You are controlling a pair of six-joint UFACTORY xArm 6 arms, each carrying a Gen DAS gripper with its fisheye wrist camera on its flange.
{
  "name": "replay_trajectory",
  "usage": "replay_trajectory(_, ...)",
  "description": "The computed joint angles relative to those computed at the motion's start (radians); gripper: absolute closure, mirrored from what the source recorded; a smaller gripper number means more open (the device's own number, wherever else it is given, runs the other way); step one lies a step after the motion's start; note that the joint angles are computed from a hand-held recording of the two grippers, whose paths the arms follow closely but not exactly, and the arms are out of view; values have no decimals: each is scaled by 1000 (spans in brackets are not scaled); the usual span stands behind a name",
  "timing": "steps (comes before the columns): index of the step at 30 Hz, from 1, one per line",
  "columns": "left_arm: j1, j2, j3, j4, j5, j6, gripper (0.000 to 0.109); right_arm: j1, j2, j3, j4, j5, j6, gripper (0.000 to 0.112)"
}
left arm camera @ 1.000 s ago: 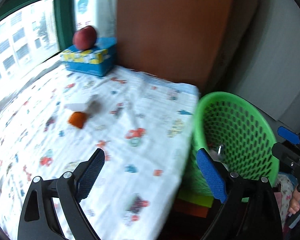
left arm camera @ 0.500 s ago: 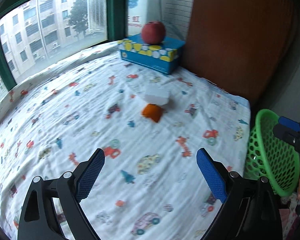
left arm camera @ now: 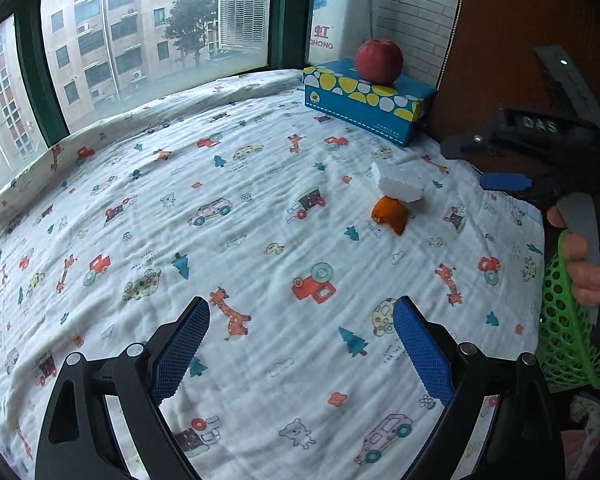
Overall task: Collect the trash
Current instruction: 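Move the right gripper to the white foam block and grasp it, then lift the foam block with the right gripper while the left gripper grasps the orange item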
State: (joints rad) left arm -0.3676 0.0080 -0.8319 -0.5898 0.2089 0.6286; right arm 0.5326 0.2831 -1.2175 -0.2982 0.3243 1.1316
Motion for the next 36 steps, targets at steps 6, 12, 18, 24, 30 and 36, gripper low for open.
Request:
replay_trajectory(6, 31, 52, -44, -54, 12, 51, 19, -25, 179, -206, 203, 90, -134, 30)
replay_trajectory(12, 43, 100, -79, -67, 14, 75, 19, -37, 289, -349, 187, 204, -111, 31)
replay_trajectory(18, 40, 142, -114, -45, 16, 59, 19, -49, 311, -361, 276, 200, -162, 50)
replay_trajectory(24, 18, 178, -160, -45, 31, 57, 19, -51, 254, -270, 289, 125, -183, 53)
replay_trajectory(30, -26, 225, -218, -20, 48, 57, 24, -52, 122, -128, 203, 73, -164, 53)
replay_trajectory(36, -81, 301, -315, -24, 82, 72, 35, -59, -42, 46, 81, 43, -122, 53)
